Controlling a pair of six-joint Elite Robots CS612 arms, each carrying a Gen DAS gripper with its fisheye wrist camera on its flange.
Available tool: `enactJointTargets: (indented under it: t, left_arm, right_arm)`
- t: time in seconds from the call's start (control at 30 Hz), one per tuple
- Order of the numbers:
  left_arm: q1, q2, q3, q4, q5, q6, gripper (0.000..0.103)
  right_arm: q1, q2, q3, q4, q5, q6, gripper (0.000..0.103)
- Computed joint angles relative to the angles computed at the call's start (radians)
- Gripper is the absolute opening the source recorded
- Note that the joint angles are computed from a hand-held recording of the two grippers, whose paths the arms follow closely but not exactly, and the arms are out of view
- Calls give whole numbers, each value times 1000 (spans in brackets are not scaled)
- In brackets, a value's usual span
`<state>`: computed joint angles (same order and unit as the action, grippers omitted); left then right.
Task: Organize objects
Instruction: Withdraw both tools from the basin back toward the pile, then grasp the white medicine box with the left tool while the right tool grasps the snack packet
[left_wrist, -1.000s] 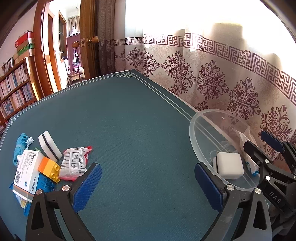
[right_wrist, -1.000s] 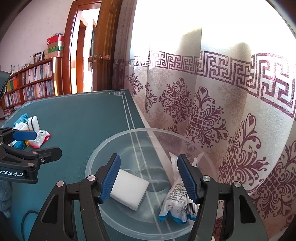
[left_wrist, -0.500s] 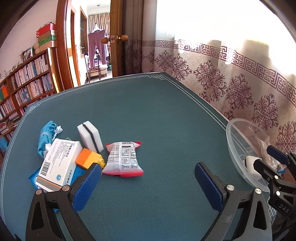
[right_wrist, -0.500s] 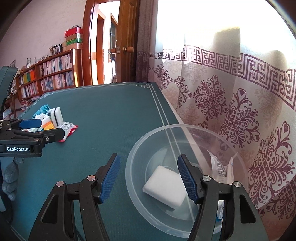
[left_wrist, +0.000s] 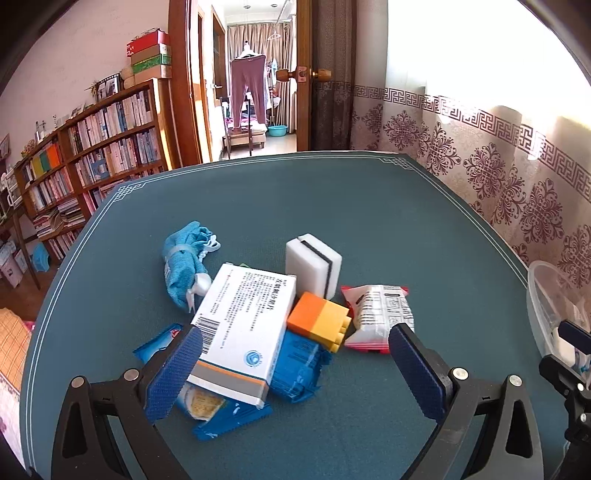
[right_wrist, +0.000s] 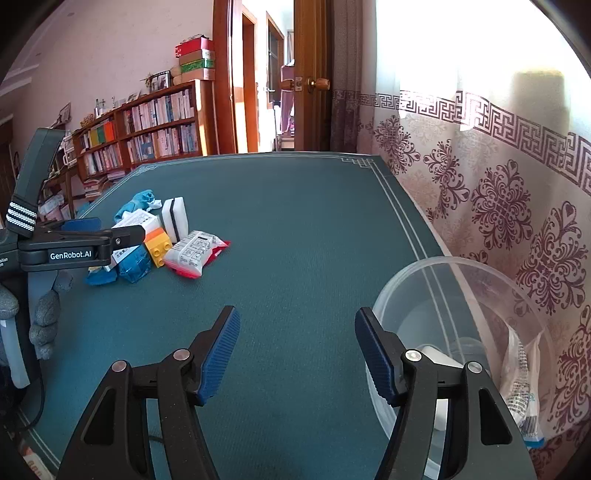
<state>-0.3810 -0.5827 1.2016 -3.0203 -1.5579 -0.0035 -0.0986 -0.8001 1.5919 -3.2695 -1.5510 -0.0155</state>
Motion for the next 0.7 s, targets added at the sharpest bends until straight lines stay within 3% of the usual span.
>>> enactJointTargets:
  t: [0.27,0.7]
  left_arm:
    - [22,29,-49,49,48,-33,103]
    - [29,55,-85,89,39,-12,103]
  right_arm:
    - [11,19,-39,57,43,4,67]
    - [22,57,-114,148,82,23,67]
